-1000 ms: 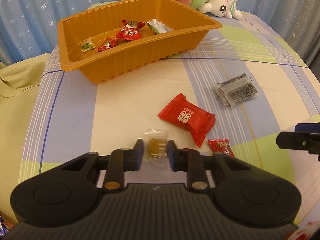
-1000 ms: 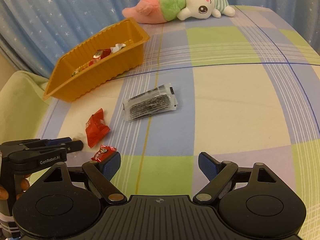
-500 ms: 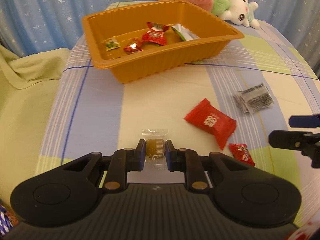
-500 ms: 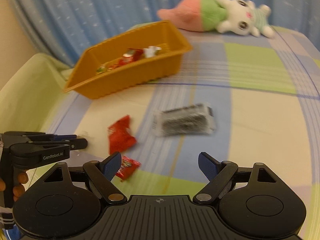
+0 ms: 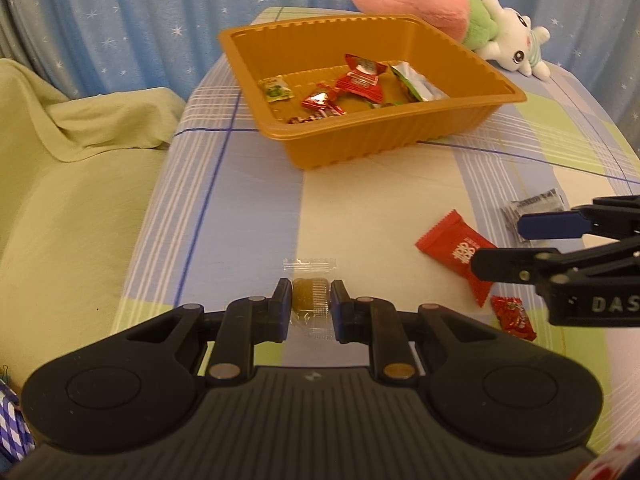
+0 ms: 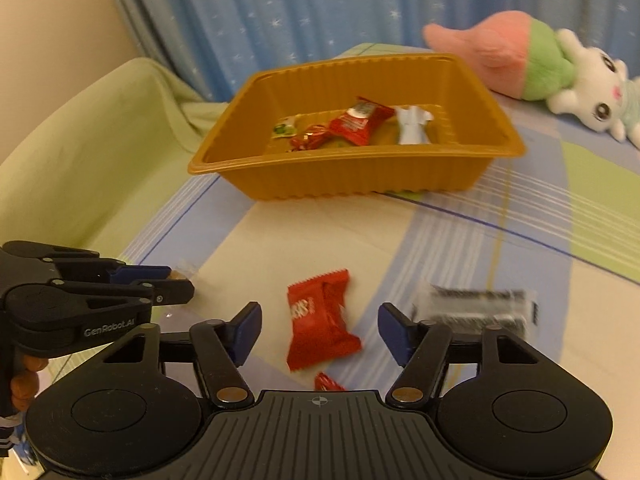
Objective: Organize snacks
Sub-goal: 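Grasp the red square packet with the right tool while the left tool grasps the clear brown-square packet, then carry both packets over the orange tray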
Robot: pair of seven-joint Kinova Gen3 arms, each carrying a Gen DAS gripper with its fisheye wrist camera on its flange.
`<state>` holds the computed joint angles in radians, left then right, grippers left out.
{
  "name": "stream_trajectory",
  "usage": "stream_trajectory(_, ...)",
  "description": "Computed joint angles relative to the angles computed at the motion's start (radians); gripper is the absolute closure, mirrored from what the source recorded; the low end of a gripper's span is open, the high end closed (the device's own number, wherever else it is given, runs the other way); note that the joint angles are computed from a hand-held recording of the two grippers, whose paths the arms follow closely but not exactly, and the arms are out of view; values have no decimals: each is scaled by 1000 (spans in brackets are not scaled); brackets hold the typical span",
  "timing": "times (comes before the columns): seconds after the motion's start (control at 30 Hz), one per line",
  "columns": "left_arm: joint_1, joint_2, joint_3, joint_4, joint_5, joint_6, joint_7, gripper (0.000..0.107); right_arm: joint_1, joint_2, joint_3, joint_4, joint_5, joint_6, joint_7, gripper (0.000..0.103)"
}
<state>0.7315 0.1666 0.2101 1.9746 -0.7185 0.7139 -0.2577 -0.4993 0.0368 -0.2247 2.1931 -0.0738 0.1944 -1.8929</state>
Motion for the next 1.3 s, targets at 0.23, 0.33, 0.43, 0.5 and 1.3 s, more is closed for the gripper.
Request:
stream_trajectory(0.23, -10, -17, 2, 16, -5, 12, 15, 89, -7, 63, -2, -55, 8, 20, 35, 46)
stream_trajectory(0.33, -18, -26, 6, 22, -6, 14, 17, 89, -28, 83, 9, -66, 29, 19, 21, 48)
stream_trajectory(0.43, -26, -33, 10, 26, -7, 14, 16, 89, -44, 96, 22, -74, 48, 23, 0, 52)
stream_trajectory(0.5, -31, -36, 13, 29, -7, 13, 15, 89, -42, 102, 21, -77, 49, 25, -2, 55)
stream_trajectory(1.3, -52, -61, 28, 12, -15, -21, -29, 89, -30, 26, 29, -19, 84, 4, -85, 77)
